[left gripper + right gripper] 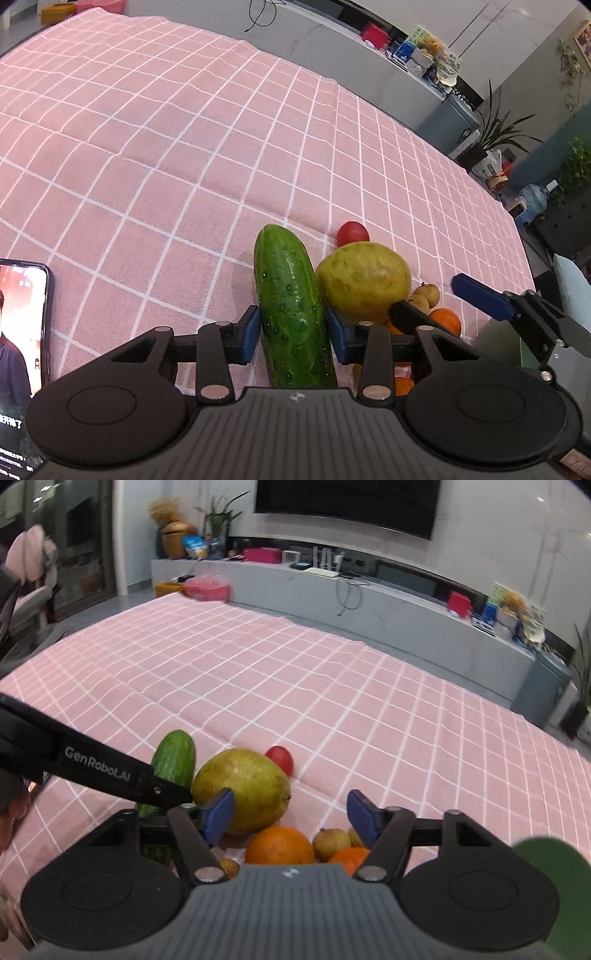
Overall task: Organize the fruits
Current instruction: 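Grasp the cucumber with the left tool while the right tool grasps the pear, then lift the cucumber and pear and lower both into the green colander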
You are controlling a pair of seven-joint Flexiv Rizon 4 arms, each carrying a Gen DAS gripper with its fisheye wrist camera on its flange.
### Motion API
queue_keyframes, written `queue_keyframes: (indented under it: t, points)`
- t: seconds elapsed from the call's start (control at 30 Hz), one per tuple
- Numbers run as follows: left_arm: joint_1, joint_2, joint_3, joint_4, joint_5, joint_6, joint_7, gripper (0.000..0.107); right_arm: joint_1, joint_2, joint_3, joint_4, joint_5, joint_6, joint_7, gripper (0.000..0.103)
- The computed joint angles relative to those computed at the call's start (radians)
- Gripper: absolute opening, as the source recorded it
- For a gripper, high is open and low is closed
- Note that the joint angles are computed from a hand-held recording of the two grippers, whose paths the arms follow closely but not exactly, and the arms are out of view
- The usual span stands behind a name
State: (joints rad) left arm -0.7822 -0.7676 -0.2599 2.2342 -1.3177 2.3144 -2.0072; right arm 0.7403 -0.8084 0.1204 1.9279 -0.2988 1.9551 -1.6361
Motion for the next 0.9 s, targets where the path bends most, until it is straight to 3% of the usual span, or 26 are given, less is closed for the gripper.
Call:
queue_keyframes:
  t: [0.2,0.33,0.5,0.6,0.8,0.9]
  points:
    - [0.007,0.000,0.007,0.019,0.035,0.006,-0.074,0.044,-0.149,-0.042,0.155,-0.034,-0.159,-0.072,0.000,0.069]
    - [0.013,0.003,0.019,0.042,0.082,0.002,-0.140,0.044,-0.131,-0.057,0.134,-0.052,-0.183,-0.082,-0.017,0.072]
    - [-0.004,0.004,0.035,0.025,0.044,-0.026,-0.088,0.046,-0.130,-0.086,0.141,-0.088,-0.215,-0.106,-0.039,0.074]
    - [0.013,0.005,0.032,0.042,0.086,-0.024,-0.140,0.046,-0.120,-0.095,0.136,-0.098,-0.204,-0.096,-0.039,0.074]
    - [-0.007,0.007,0.033,0.034,0.046,-0.022,-0.123,0.046,-0.136,-0.112,0.161,-0.117,-0.201,-0.104,-0.015,0.074]
    - [0.000,0.008,0.030,0.051,0.078,-0.011,-0.171,0.047,-0.223,-0.137,0.267,-0.138,-0.243,-0.175,0.003,0.064]
